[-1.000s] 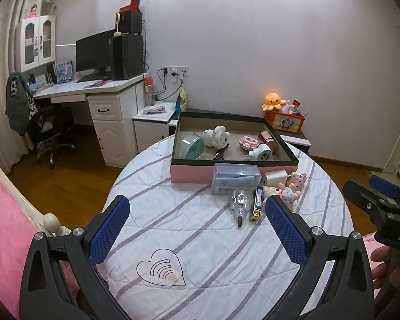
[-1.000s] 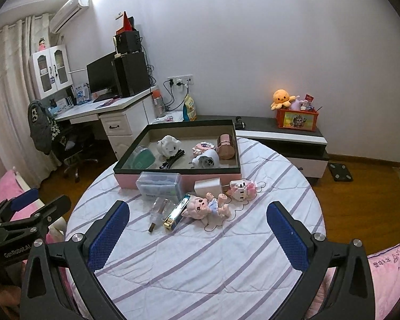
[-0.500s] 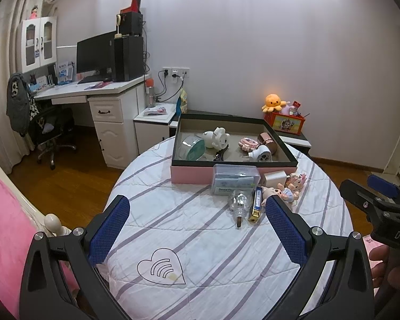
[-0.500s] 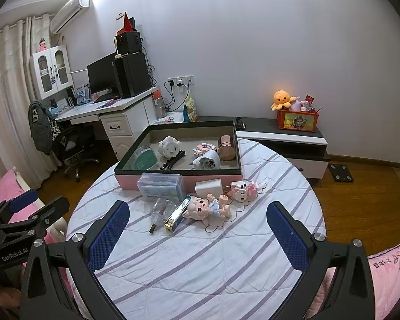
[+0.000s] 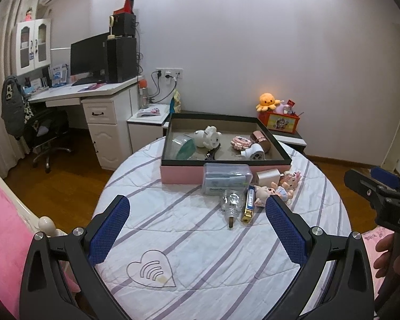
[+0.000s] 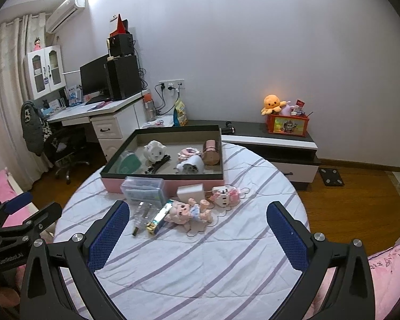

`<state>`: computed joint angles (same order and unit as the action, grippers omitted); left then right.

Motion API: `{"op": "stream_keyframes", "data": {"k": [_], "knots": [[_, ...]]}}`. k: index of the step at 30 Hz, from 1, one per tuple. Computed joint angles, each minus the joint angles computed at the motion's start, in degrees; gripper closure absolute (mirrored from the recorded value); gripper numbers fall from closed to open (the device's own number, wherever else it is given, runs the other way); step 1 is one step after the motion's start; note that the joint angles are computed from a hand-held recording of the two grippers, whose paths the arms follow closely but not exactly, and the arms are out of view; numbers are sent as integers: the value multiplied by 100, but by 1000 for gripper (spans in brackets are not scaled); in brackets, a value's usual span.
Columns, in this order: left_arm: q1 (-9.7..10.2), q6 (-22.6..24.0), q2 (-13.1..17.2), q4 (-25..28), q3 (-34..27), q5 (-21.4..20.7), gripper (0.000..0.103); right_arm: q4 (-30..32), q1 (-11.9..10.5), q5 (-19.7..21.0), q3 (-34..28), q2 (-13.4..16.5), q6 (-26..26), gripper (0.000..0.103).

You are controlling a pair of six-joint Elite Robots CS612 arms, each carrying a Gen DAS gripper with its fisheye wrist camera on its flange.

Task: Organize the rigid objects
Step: 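Grasp the clear glass bottle with left tool while right tool grasps the doll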

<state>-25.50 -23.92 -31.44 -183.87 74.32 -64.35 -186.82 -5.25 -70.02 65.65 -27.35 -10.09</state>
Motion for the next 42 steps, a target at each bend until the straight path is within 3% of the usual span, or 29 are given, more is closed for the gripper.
{"op": "stream_keyframes", "data": {"k": [10, 21, 31, 35, 36, 42], "knots": [[91, -48, 510, 867, -779, -430, 0, 991, -14, -159, -600, 345, -256, 0], [301, -75, 1354, 2262, -2278, -950, 0, 2009, 58, -193, -1431, 778, -431, 0], [421, -226, 1704, 2507, -2931, -1483, 0, 2780, 136, -187, -2283, 1199, -474, 0], [441, -63, 1655, 2327, -2820, -1732, 22, 3150, 151, -28, -2611, 1363, -369, 0], [431, -24, 1622, 2332, -2768, -1677, 24, 3201, 158, -30, -2646, 1382, -371, 0], [399, 38, 1801, 2742, -3142, -1500, 15, 3289, 171, 19, -2800, 1475, -216, 0]]}}
